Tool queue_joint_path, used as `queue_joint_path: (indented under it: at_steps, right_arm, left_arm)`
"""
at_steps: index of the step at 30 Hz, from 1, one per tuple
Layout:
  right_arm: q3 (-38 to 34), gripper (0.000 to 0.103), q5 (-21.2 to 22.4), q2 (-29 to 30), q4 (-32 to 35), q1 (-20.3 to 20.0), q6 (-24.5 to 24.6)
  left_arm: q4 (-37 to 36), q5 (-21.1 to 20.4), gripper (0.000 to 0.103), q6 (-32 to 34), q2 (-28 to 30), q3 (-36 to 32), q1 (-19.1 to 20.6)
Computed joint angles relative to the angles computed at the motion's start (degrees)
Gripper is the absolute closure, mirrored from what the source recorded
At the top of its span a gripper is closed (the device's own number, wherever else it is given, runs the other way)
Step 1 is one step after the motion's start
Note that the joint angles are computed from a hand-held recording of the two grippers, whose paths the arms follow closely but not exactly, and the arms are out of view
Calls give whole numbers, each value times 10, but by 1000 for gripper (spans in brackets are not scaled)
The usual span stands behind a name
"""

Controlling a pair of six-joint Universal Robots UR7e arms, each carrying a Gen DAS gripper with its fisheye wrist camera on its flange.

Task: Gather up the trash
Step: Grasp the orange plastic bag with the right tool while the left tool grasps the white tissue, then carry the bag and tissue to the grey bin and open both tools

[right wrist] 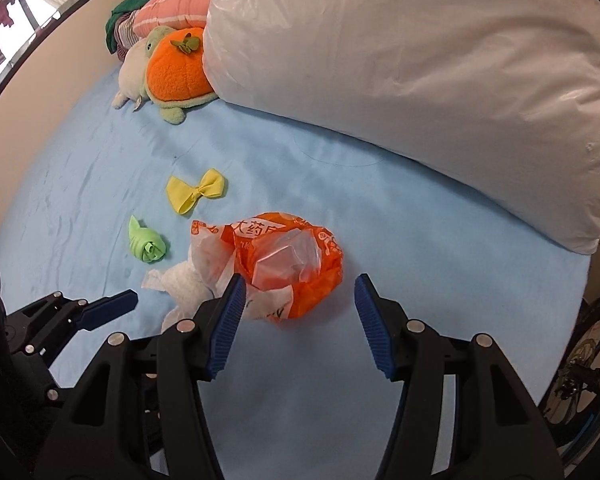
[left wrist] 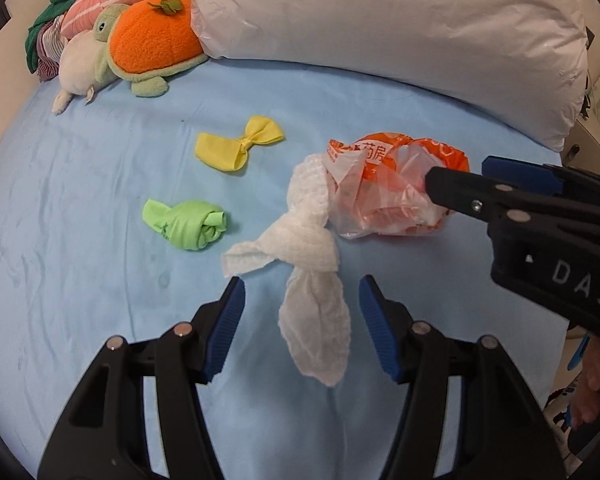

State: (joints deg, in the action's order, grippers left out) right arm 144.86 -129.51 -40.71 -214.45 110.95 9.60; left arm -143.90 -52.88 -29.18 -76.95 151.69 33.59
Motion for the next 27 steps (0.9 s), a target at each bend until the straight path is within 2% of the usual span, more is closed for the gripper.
queue_joint_path:
  at_steps: [1,3,4,5,7,8,9,17,23,27]
  right_arm:
    - [-2,48,10,4,-3,-10,-3]
    - [-5,53,34,9,-7,-30,-14]
    - [-5,56,42,13,-14,-35,-20]
    - [-6,58,47,14,-16,-37,-24]
    - [-8,63,48,12,-13,-36,-25]
    - [-6,70,53,9,-16,-37,-27]
    - [-6,90,54,6,-12,-36,-26]
    - [1,90,25,-24,21,7,3]
    - [12,90,-11,-51,61,66,57]
    - [24,91,-37,-72,94,110,106]
  left_arm:
    - [-11,-1,45,7,11,-1,5]
    - [-28,-4,59,19,27,-3,13]
    - [-29,-10,75,23,35,-7,20]
    - [-29,-17,86,25,41,-12,28]
    - [-35,-22,91,28,46,-10,31]
    - [-36,-20,93,28,45,-8,28]
    - [-34,-18,93,27,42,-6,25]
    - [13,-14,95,9,-10,-4,4]
    - [89,-14,95,-26,-81,5,-33]
    - [167,-19,95,-67,-149,15,-73]
